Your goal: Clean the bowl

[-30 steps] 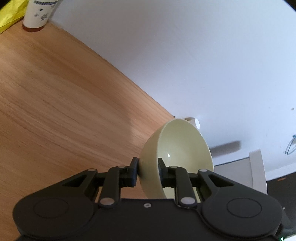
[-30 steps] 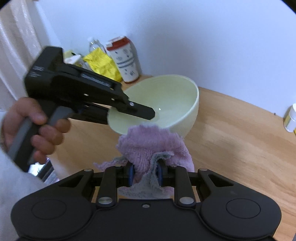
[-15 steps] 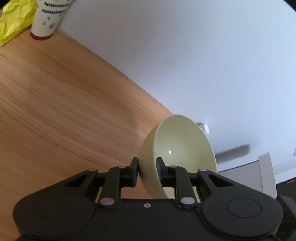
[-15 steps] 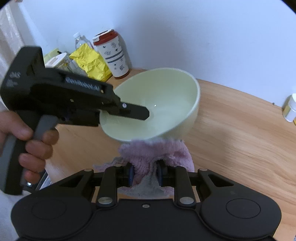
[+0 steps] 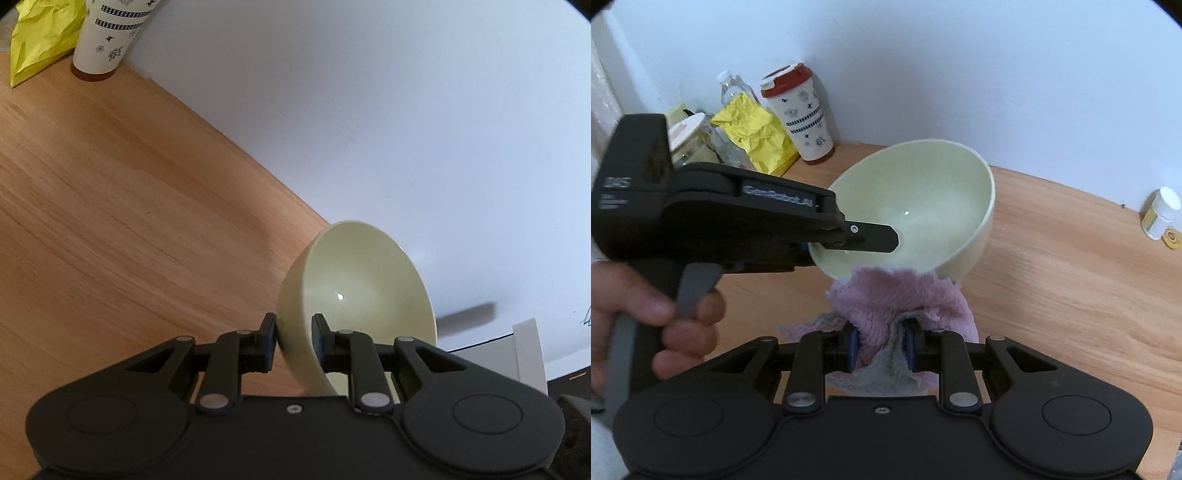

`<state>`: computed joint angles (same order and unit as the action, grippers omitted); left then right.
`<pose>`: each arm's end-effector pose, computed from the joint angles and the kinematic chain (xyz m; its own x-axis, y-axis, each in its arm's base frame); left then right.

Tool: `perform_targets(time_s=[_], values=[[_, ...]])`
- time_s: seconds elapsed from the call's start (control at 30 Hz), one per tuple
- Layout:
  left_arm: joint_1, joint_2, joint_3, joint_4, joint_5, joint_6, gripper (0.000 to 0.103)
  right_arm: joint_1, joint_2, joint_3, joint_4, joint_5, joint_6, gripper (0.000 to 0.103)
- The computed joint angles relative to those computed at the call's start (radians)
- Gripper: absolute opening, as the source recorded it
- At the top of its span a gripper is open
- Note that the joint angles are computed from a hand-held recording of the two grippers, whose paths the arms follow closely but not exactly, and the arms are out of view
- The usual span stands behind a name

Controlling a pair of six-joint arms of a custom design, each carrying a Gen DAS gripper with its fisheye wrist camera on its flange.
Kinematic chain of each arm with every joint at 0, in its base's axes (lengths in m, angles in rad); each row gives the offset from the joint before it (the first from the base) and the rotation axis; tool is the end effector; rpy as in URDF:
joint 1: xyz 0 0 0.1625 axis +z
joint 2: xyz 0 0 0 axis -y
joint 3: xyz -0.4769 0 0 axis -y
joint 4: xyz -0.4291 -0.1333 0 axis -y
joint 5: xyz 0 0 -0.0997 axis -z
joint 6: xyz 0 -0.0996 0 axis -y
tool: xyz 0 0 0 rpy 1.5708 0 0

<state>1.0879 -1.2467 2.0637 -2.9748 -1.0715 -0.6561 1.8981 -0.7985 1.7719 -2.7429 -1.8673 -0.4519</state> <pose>-0.1076 -0.5951 0.2841 -0.9495 -0.3129 0.0220 -0.2431 0.6897 -0.6821 0.3207 -0.6205 0.0756 -0.6937 -0.6328 0.3439 -0.6871 0.7247 -0.0525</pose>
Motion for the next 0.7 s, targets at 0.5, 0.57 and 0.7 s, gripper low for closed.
perform_targets(time_s=[0.5, 0.57, 0.7], values=[[0.007, 0.005, -0.007, -0.001, 0.026, 0.015, 0.018, 0.011, 0.013, 0.010, -0.042, -0.017, 0.018, 0.027], [0.006, 0.009, -0.012, 0.006, 0.041, 0.016, 0.018, 0.017, 0.004, 0.010, -0.032, -0.010, 0.023, 0.027], [0.008, 0.012, -0.020, 0.005, 0.037, 0.012, 0.018, 0.030, -0.008, 0.010, -0.024, -0.008, 0.029, 0.027]])
